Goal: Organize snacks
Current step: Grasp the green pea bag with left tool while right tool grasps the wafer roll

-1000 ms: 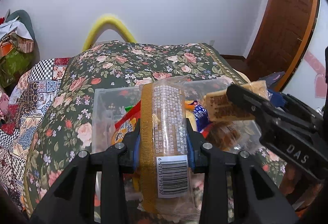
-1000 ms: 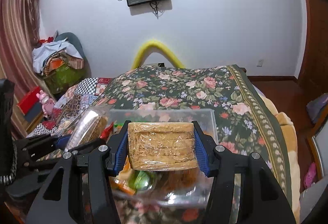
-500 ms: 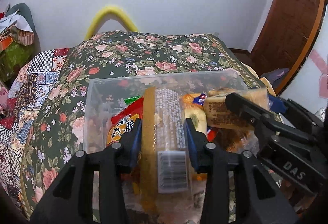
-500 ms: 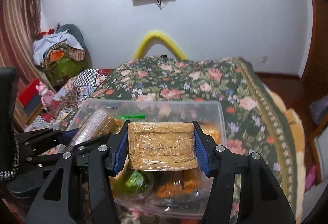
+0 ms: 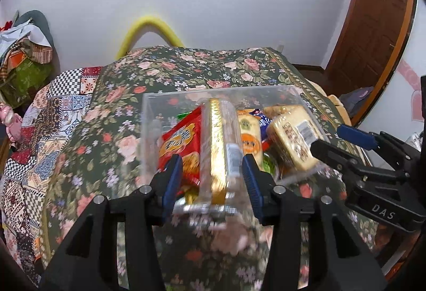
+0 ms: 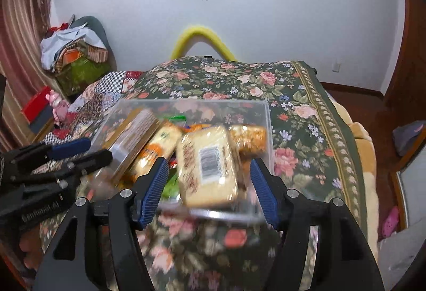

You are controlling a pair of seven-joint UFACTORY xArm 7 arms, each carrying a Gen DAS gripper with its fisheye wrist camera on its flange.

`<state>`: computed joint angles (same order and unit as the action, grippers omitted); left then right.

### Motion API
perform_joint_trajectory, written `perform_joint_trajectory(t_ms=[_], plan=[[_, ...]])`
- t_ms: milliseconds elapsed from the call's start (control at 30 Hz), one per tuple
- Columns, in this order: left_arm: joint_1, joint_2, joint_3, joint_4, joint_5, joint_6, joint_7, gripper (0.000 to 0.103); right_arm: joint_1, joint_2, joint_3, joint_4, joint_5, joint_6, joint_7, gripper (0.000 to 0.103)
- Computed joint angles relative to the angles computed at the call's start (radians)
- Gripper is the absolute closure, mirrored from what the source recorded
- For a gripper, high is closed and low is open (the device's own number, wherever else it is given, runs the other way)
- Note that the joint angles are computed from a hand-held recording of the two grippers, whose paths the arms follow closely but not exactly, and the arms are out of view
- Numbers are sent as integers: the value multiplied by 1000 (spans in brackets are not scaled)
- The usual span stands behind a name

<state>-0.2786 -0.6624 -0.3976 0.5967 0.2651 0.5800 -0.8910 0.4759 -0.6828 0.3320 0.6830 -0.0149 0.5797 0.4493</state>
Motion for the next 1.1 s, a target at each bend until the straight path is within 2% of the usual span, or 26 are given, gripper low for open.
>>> perform_joint_trajectory(t_ms=[200,533,700,833,1100], plan=[[-94,-213,17,-92,-68,126,28,53,50,-156,43,-52,9,94,29,43],[-273,-569,1,-249,-221,428,40,53,199,-342,85,-151,152,273,157,43],[-328,-701,-17,-301,-279,547,28,53,283,-384,97,-192,227,352,206,43],[-352,-773,-35,-337,-311,610,8,53,333,-350,117,-207,273,354,223,43],[-391,-810,-45,-379,-357,636,-11,53,346,-190,86,-208,308,213,237,40]])
